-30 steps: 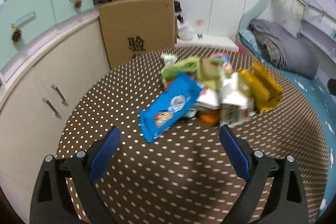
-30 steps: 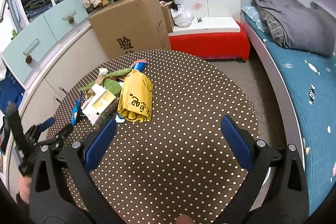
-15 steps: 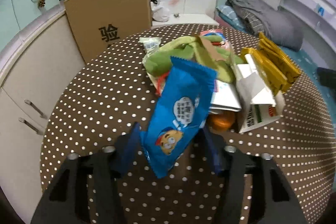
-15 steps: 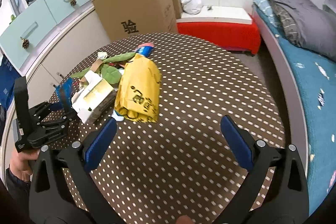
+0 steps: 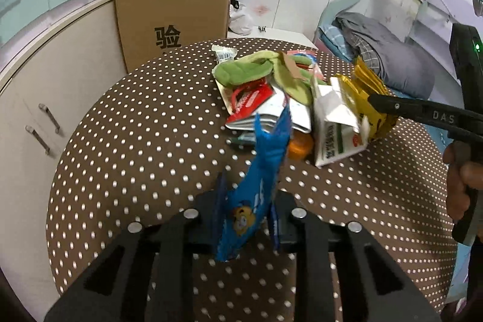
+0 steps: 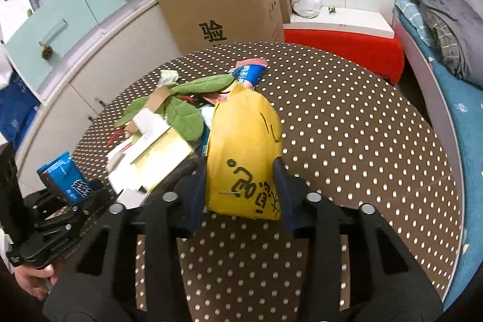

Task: Collect trash
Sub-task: 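Grasp the yellow bag with the right tool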

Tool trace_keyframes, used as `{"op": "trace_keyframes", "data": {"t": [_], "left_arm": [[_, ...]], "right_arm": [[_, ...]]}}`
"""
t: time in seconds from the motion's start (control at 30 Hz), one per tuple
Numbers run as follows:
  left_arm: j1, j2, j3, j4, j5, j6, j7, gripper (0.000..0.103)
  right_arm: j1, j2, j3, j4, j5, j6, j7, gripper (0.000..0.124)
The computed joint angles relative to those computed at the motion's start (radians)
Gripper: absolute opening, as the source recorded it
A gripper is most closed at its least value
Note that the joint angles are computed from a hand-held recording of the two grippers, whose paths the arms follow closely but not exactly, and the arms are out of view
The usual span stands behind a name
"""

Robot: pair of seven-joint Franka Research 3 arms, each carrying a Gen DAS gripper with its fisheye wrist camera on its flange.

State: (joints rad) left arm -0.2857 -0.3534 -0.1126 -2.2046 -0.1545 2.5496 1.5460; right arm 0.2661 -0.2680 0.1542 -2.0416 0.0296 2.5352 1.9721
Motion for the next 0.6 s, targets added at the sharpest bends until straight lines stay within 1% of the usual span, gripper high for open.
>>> {"op": "trace_keyframes", "data": {"t": [0.13,0.2,0.33,0.47,0.53,0.57,0.6], "left_arm": [[-0.010,-0.035,-0.017,-0.015,0.005,-0.001,-0.033,0.023],[-0.023,-0.048,-0.020,-0.016,0.003,-0.003,-0.043,0.023],[-0.054,-0.056,-0.030,-0.002,-0.005,-0.004,-0.062,0.023],[-0.074,-0.051,-0.046,0.012,0.000,-0.009,-0.093,0.023],[-0.084,-0.056,-0.052,0.012,0.001,-0.012,-0.105,0.023],[-0.089,-0.058,-0.055,0.012,0.003,-0.015,-0.110,0.023],[-0.092,-0.059,-0.058,0.012,0.007,-0.016,-0.117,0.023]], "right_arm": [[0.013,-0.087,-0.029,-0.087,0.081,0.035,-0.031,0.026],[0.010,-0.125,-0.033,-0.120,0.110,0.043,-0.043,0.020],[0.000,-0.208,-0.043,-0.185,0.162,0.036,-0.070,0.019],[0.002,-0.245,-0.052,-0.220,0.207,0.019,-0.104,0.021],[-0.009,-0.247,-0.040,-0.210,0.202,-0.010,-0.104,0.045],[-0.017,-0.244,-0.030,-0.202,0.194,-0.027,-0.098,0.064],[-0.022,-0.244,-0.023,-0.204,0.187,-0.024,-0.096,0.066]]}}
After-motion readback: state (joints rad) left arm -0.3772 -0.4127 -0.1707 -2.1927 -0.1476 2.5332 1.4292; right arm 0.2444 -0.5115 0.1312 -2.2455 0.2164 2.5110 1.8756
